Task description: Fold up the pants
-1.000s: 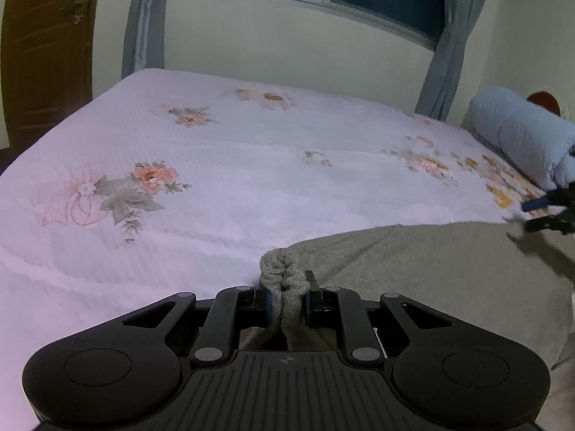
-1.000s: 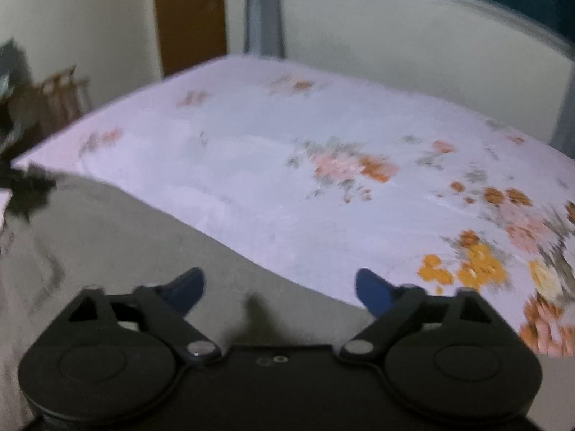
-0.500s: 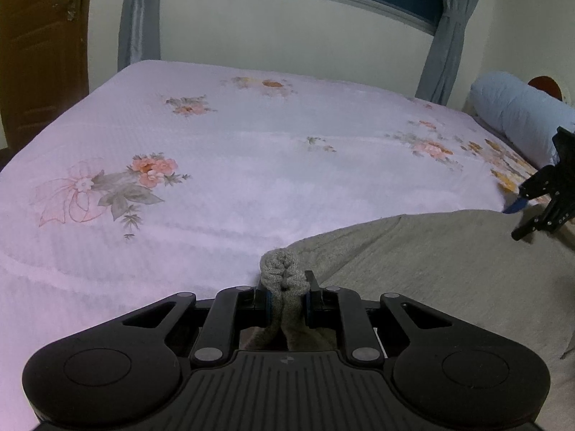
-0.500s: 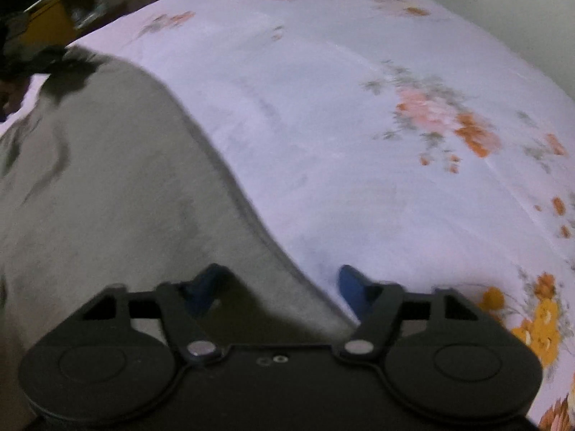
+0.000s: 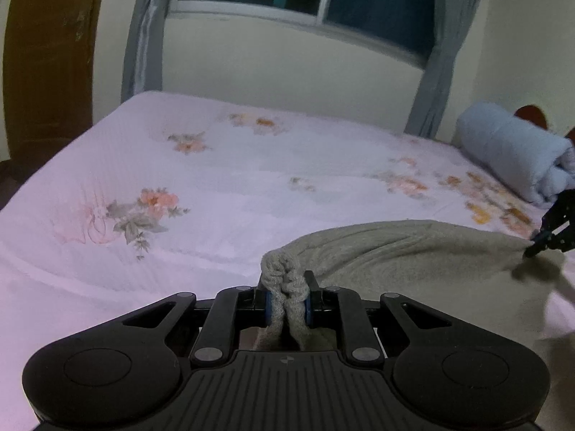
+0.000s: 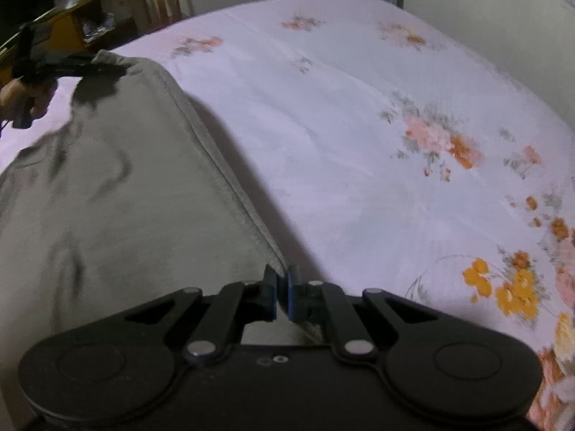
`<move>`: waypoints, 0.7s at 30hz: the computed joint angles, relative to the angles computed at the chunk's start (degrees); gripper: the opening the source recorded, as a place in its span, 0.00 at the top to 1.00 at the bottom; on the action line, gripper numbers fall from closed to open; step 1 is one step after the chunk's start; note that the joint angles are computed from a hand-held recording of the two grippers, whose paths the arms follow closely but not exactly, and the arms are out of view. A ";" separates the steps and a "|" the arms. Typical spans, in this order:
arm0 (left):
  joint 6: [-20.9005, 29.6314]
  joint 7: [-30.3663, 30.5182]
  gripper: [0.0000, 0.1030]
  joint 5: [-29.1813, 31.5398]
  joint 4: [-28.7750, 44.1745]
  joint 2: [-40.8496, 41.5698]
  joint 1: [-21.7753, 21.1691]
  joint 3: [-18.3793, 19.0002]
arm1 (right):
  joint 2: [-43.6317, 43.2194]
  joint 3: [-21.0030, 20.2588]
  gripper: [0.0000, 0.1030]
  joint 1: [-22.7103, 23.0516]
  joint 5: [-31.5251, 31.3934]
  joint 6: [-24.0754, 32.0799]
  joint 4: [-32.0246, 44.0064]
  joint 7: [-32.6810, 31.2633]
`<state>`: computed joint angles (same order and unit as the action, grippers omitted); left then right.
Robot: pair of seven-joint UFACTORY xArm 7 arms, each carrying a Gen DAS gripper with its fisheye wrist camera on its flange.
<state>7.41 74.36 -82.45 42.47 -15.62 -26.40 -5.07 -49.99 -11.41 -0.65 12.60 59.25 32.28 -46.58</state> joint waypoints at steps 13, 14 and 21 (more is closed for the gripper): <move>6.34 -9.56 0.84 12.54 -24.78 -33.26 -4.21 7.52 | -27.75 10.35 1.00 4.45 -0.95 23.23 2.74 15.81; 7.45 -10.84 0.84 14.44 -26.49 -36.48 -3.68 7.93 | -30.54 11.55 1.00 6.06 -0.63 25.67 3.21 18.57; 19.45 -15.72 0.84 30.36 -27.55 -50.06 -0.58 12.51 | -40.02 16.02 1.00 8.86 -0.09 33.48 2.77 26.97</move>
